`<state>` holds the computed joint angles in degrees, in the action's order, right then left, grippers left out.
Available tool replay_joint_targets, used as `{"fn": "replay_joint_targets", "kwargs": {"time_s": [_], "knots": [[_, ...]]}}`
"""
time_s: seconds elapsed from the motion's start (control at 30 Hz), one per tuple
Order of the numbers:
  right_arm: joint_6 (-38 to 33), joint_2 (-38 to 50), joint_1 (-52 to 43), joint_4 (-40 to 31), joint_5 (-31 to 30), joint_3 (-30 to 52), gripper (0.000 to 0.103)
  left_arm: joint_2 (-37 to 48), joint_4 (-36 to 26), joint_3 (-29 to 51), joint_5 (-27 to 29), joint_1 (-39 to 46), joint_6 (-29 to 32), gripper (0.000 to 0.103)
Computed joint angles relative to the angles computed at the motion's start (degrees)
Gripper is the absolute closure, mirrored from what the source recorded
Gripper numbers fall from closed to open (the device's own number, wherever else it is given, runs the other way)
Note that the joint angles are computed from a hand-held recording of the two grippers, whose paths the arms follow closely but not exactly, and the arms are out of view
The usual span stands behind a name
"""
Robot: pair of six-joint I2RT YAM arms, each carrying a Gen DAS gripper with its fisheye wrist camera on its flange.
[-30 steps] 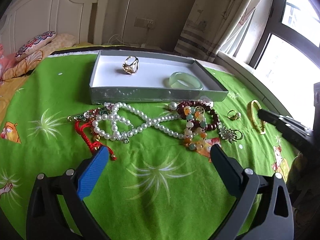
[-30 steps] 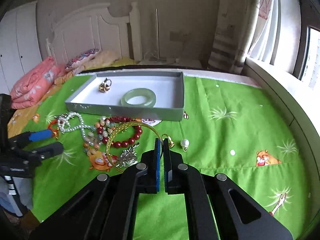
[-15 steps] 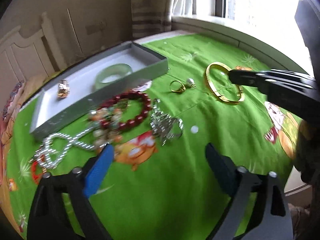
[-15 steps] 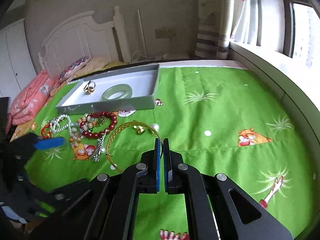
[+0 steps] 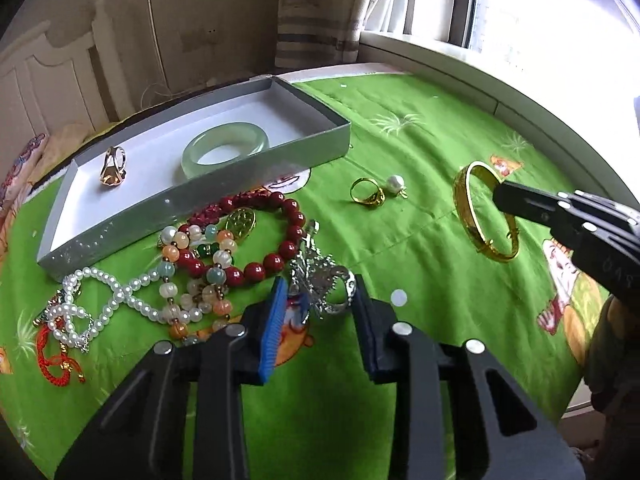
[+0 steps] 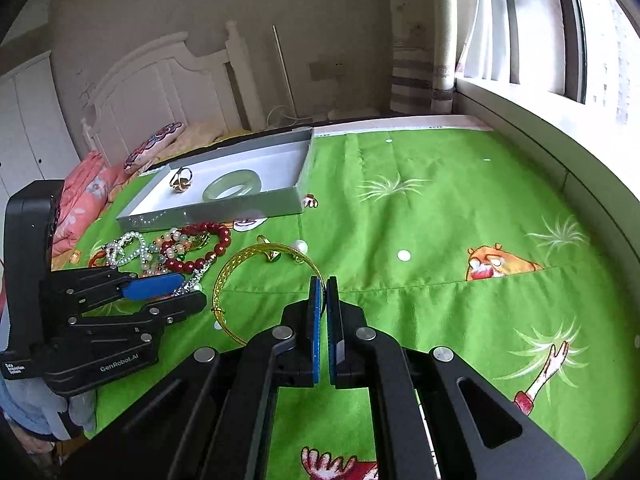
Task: Organize jewelry
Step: 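Grasp the gold bangle with the right tool while the left tool grasps the silver brooch, then carry the gold bangle and silver brooch into the tray and release both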
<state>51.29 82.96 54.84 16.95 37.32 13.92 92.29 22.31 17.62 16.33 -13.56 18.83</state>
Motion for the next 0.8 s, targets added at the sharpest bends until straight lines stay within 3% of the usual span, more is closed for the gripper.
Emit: {"fn": "replay_joint_targets", "kwargs": {"time_s": [0.07, 0.33, 0.8], "knots": [[-0.56, -0.19, -0.44, -0.03, -0.31, -0.08, 0.1, -1.42, -0.48, -0.68, 3.76, 2.6, 1.16, 0.089], [-0.02, 2.01, 0.85, -3.42, 1.47, 2.5, 0.1, -3.75, -0.11, -3.21, 8.91, 6.71, 2.86, 0.089], [-6.62, 5.34, -1.0, -4.89, -0.28, 9.96, 0.1, -8.88, -7.4, 0.56, 12.08, 13.51, 6.11, 0.089]]}}
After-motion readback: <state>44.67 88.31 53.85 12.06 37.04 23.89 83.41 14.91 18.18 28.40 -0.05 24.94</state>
